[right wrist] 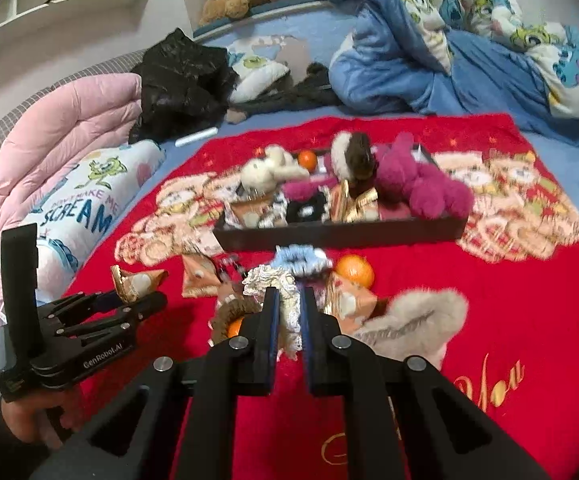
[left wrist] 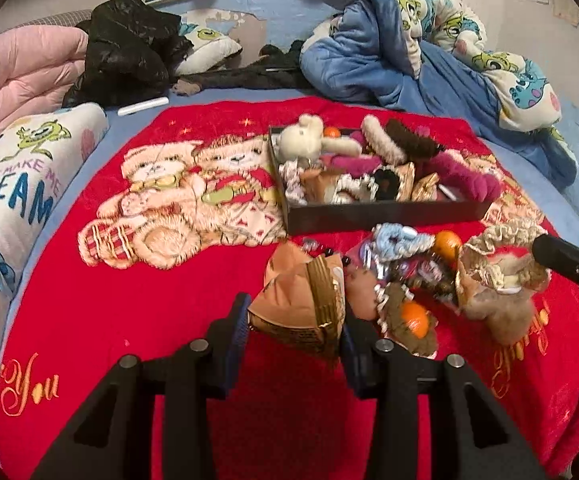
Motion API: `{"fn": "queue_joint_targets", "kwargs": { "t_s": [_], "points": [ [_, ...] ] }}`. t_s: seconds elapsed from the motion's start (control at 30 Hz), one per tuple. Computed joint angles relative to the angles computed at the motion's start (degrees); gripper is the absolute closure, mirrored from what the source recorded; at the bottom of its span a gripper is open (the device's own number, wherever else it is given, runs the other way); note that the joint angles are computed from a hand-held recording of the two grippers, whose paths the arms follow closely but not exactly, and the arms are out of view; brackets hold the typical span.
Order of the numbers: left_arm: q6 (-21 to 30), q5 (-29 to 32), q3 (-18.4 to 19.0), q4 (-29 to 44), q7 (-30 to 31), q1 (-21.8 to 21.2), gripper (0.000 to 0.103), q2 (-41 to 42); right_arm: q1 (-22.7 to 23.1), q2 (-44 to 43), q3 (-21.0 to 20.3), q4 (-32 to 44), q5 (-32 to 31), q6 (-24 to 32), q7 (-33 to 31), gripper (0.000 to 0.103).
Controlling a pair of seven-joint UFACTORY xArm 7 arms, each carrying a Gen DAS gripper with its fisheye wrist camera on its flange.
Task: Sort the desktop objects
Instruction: 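Lift the scrunchie with the right tool while the left lifts the paper packet, then carry the scrunchie with the right tool while the left carries the packet over the box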
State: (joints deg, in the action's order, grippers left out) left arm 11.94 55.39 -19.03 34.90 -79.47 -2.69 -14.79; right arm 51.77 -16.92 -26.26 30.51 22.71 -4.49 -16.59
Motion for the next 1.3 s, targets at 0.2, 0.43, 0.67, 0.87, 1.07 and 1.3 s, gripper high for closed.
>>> {"fn": "queue_joint_targets", "kwargs": {
  "t_s": [0.2, 0.43, 0.67, 0.87, 1.07, 1.3],
  "points": [
    [2.12, -6.78, 0.62, 1.26, 5.56, -1.79, 0.061, -2.68, -10.94, -2.14, 10.87, 1.29, -2.83, 1.24, 3.58, 0.093],
    [4.03, -11.97, -0.01, 3.15, 11.19, -2.09, 0.061, -4.51, -16.43, -3.96, 16.52, 2.81, -4.84, 3.02, 6.54, 0.093],
    [4.77, -16.43, -0.83, 4.53, 15.33, -1.40, 0.061, -5.59, -18.49, -5.48, 18.87, 3.02, -5.54, 3.90, 8.11, 0.093],
    [3.91, -17.58, -0.99, 5.88, 16.24, -0.18, 0.061, -4.49, -17.24, -4.45, 18.04, 4.27, -5.40, 3.73, 8.00, 0.093],
    [2.77, -14.94, -1.13, 9.49, 15.29, 1.24, 0.061, -0.29, -13.86, -1.55, 14.86, 6.43, -3.07, 3.09, 5.72, 0.093],
    [1.67, -8.24, 1.51, 15.92, 12.48, -0.39, 0.061, 8.11, -3.69, 3.87, 5.26, 10.81, 5.18, 1.58, -2.68, 0.093]
  ]
}}
